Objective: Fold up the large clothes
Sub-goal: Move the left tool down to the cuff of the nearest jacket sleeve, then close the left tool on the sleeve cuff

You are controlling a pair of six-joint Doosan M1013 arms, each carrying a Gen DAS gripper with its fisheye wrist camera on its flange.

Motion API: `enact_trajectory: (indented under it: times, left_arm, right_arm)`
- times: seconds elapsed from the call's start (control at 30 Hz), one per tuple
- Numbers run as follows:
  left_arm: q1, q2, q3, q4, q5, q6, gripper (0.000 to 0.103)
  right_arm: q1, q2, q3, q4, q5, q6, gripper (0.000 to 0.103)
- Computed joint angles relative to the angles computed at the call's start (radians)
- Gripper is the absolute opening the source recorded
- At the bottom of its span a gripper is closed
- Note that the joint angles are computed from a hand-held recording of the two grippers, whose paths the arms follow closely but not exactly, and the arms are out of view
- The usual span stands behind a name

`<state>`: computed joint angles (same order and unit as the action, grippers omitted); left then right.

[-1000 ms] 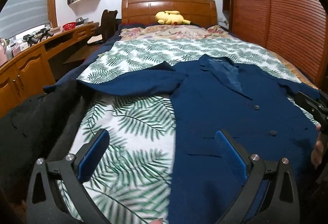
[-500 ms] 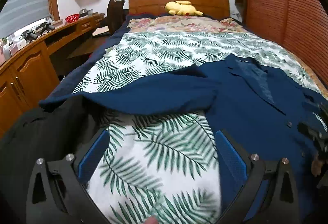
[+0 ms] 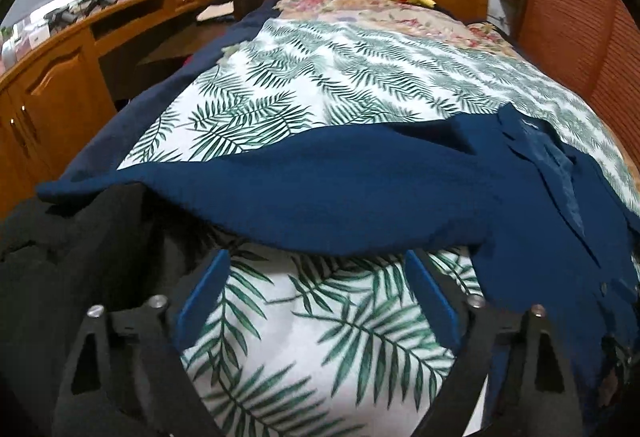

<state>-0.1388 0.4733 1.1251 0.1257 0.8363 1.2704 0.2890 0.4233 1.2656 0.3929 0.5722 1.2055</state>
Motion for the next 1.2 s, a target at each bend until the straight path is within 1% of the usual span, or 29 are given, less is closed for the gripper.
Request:
enact_trajectory:
  times: [0.07,0.1,0.23,0.43,0.5,0.53,0.6,0.67,0.73,0.8,0.83,0.87,0.9,0.93,0.97,1.07,1.2]
  left_arm:
    - [0.005,0.011,-0.013,-0.006,0.007,-0.014,0.077]
    - [0.007,0.018,-0.022,-0.002,0.016,-0.028,0.076]
    - [0.010,0.030,-0.033,-0.002,0.031,-0.057,0.075]
    - [0.023,0.040,-0.029,-0.047,0.041,-0.073,0.075]
    - [0.026,0.041,-0.027,-0.052,0.032,-0.073,0.066]
    - [0.027,0.042,-0.028,-0.052,0.030,-0.078,0.059]
    - [0.030,0.049,-0.040,-0.052,0.034,-0.088,0.057]
    - [0.026,0.055,-0.051,-0.023,0.041,-0.096,0.051]
    - [0.022,0.066,-0.069,0.007,0.062,-0.103,0.049]
    - [0.025,0.079,-0.089,0.004,0.084,-0.101,0.045]
    - [0.026,0.082,-0.093,0.001,0.085,-0.101,0.037]
    - [0.027,0.086,-0.099,-0.002,0.088,-0.098,0.024]
    - [0.027,0.090,-0.106,0.004,0.094,-0.099,0.017]
    - [0.026,0.091,-0.109,0.004,0.094,-0.094,0.006]
    - [0.025,0.090,-0.110,0.006,0.091,-0.088,0.002]
    - [0.005,0.081,-0.115,0.063,0.076,-0.081,0.000]
    - [-0.014,0.073,-0.139,0.066,0.078,-0.047,0.000]
  right_arm:
    - [0.003,-0.002,0.005,-0.006,-0.014,-0.004,0.103]
    - [0.005,-0.004,0.008,-0.012,-0.017,-0.005,0.103]
    - [0.008,-0.004,0.009,-0.024,-0.022,-0.004,0.103]
    - [0.008,-0.005,0.010,-0.025,-0.023,-0.007,0.103]
    - [0.008,-0.005,0.010,-0.026,-0.024,-0.008,0.103]
    - [0.008,-0.005,0.010,-0.027,-0.025,-0.008,0.103]
    - [0.008,-0.005,0.010,-0.026,-0.025,-0.010,0.103]
    - [0.009,-0.004,0.009,-0.029,-0.022,-0.006,0.103]
    - [0.009,-0.004,0.008,-0.028,-0.021,-0.008,0.103]
    - [0.009,-0.003,0.008,-0.030,-0.021,-0.007,0.103]
    - [0.010,-0.003,0.008,-0.031,-0.021,-0.004,0.103]
    - [0.010,-0.003,0.008,-0.031,-0.021,-0.004,0.103]
    - [0.010,-0.003,0.008,-0.029,-0.021,-0.006,0.103]
    - [0.009,-0.004,0.009,-0.026,-0.022,-0.009,0.103]
    - [0.010,-0.003,0.009,-0.029,-0.022,-0.006,0.103]
    - [0.011,-0.002,0.007,-0.025,-0.018,-0.008,0.103]
    - [0.010,-0.003,0.009,-0.012,-0.019,-0.017,0.103]
